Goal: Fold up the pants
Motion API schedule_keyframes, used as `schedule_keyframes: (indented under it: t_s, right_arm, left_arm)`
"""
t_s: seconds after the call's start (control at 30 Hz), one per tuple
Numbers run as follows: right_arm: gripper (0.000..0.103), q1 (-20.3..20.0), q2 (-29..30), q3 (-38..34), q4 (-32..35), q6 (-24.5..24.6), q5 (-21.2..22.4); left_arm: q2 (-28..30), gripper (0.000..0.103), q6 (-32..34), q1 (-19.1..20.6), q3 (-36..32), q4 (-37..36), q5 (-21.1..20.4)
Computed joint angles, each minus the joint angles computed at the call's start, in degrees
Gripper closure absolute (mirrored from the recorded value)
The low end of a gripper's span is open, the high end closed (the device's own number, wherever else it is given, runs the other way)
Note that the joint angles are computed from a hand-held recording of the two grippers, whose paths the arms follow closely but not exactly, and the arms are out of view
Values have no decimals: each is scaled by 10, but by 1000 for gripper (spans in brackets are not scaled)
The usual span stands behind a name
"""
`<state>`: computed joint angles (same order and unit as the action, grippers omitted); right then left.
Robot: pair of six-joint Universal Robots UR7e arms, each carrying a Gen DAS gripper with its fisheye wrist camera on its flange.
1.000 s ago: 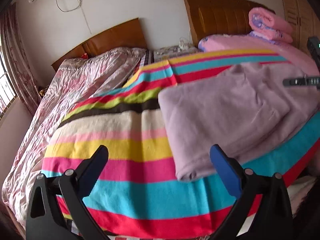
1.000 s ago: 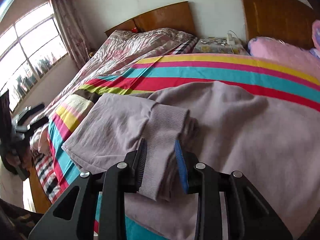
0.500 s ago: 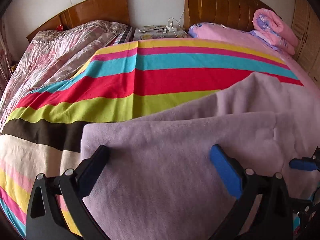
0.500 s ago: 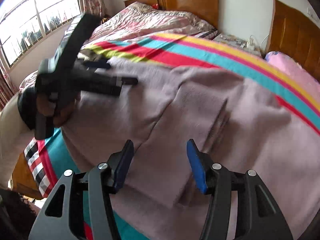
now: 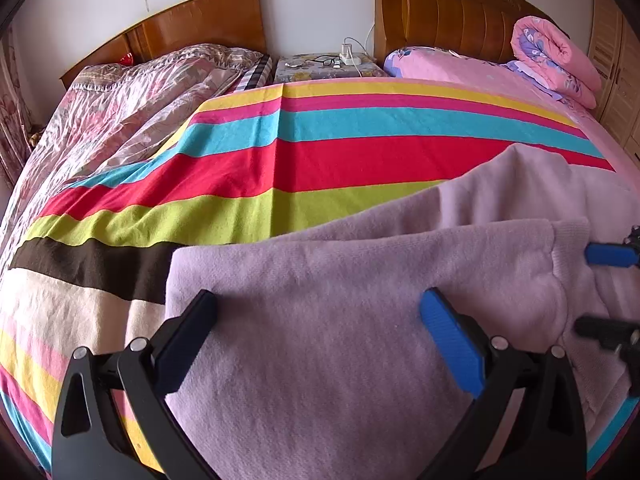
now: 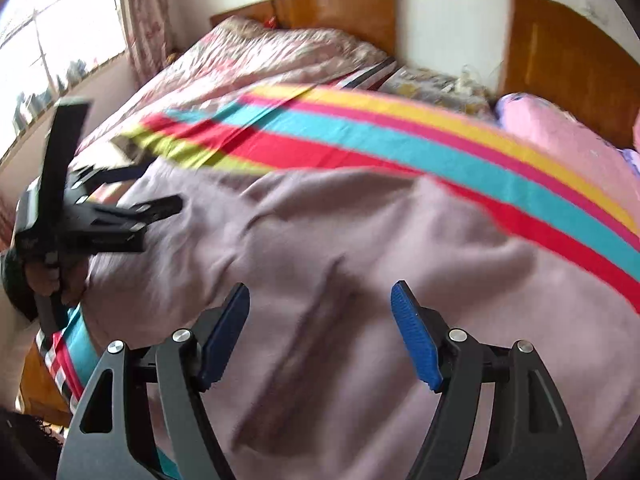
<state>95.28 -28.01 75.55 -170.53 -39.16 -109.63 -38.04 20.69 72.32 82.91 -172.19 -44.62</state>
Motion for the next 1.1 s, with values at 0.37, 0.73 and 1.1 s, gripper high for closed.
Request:
schedule_keyframes:
  t_s: [0.37, 0.73, 1.1]
  right_arm:
    - [24, -43, 12, -73, 7, 20, -113]
    - [22, -69, -61, 35, -83, -8, -77]
    - [15, -87, -119, 160, -166, -18, -87]
  left_arm:
    - [55, 1, 77, -45, -80, 53, -114]
    - [151, 1, 48, -41, -199, 179, -79]
    - [161, 1, 82, -48, -196, 127, -48]
